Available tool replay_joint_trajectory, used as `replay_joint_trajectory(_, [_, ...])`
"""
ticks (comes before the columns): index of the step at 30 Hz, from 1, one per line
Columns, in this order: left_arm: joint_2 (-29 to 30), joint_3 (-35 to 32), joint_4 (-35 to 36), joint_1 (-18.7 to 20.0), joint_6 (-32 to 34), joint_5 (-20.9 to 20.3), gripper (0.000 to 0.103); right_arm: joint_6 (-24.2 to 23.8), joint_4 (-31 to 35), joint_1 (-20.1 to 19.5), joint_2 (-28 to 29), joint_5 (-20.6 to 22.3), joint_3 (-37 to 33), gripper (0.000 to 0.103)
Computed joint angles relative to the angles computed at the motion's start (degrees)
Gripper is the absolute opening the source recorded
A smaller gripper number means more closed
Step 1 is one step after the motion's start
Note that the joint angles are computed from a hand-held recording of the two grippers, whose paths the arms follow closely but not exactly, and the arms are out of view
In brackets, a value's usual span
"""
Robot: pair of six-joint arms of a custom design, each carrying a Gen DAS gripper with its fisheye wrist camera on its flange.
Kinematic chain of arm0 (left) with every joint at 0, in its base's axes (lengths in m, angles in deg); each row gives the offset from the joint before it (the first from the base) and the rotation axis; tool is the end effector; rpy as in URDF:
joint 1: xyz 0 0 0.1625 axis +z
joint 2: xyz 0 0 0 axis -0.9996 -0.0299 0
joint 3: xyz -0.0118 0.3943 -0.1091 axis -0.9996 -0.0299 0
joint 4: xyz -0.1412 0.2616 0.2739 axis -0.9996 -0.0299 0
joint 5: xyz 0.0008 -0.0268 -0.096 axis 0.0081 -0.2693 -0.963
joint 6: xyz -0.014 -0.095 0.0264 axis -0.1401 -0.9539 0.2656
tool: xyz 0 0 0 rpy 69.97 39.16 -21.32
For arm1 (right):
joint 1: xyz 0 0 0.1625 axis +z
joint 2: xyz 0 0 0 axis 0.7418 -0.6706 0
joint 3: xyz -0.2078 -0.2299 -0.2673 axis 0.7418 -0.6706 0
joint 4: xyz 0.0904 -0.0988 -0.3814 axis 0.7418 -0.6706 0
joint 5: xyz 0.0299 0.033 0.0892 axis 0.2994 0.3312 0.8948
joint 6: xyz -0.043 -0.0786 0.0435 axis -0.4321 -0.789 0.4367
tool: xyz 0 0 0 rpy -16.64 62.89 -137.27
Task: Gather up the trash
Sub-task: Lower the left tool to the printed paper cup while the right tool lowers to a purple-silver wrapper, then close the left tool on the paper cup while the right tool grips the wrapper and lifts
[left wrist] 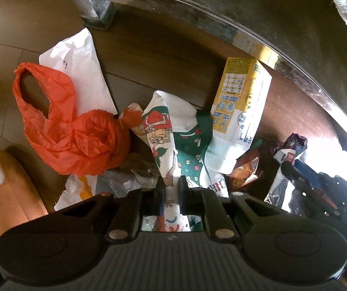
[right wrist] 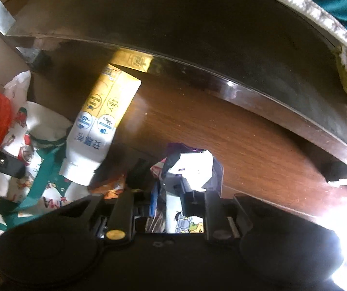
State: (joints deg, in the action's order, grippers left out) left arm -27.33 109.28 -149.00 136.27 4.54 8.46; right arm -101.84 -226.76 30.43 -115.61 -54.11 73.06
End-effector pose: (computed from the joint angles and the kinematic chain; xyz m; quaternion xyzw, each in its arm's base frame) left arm -0.3651 -0.6509 -0.1142 0.0760 0.9304 0.1510 0.3253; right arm -0.0352 -0.4995 0.2620 -0.0599 -0.9113 0.1248 0.3878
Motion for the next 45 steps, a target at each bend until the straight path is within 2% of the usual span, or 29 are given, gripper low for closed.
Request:
replay_joint_trajectory(2, [-0.2, 0.0, 0.2, -0.1, 0.1, -0.1, 0.007, -0.2, 1.7, 0.6, -0.2, -1.9, -0.3, 0.007])
replay_joint_trajectory(4, [-0.5, 0.1, 0.6, -0.5, 0.7, 0.1, 0.006, 1.0, 3.8, 1.4, -0.9, -2.8, -0.3, 0.005])
replay_joint_trajectory(11, [-4.3, 3.5, 0.9, -3.6, 2.3, 1.5, 0.005, 1.7, 8.2, 6.5, -5.5, -6.6, 0.5, 0.002])
replay_joint_trajectory(15, [-8.0, 6.7, -0.3, -5.4, 1.6, 0.5, 0.004, 4.4, 10.5, 10.3, -9.7, -8.7, 1.1, 0.001])
replay_joint_trajectory(23, [-14.5, 10.1, -1.3, -9.0, 3.1, 1.5, 0.004, 9.3, 15.0, 19.4, -17.0, -13.2, 1.3, 0.000])
replay_joint_trajectory(30, [-22.8, 15.3, -6.2, -12.9, 6.1, 2.3, 0.004, 12.6, 16.5, 29.8, -22.6, -16.7, -0.5, 0.000])
replay_joint_trajectory(37, [-29.0, 14.9, -11.9, -17.0, 9.8, 3.0, 0.004, 9.8, 15.5, 41.0, -23.9, -22.4, -5.2, 0.000])
replay_joint_trajectory(45, [-29.9, 5.2, -14.5, -20.3, 14.1, 2.8, 0.004, -0.7, 10.2, 51.9, -20.4, -30.3, -14.0, 0.000])
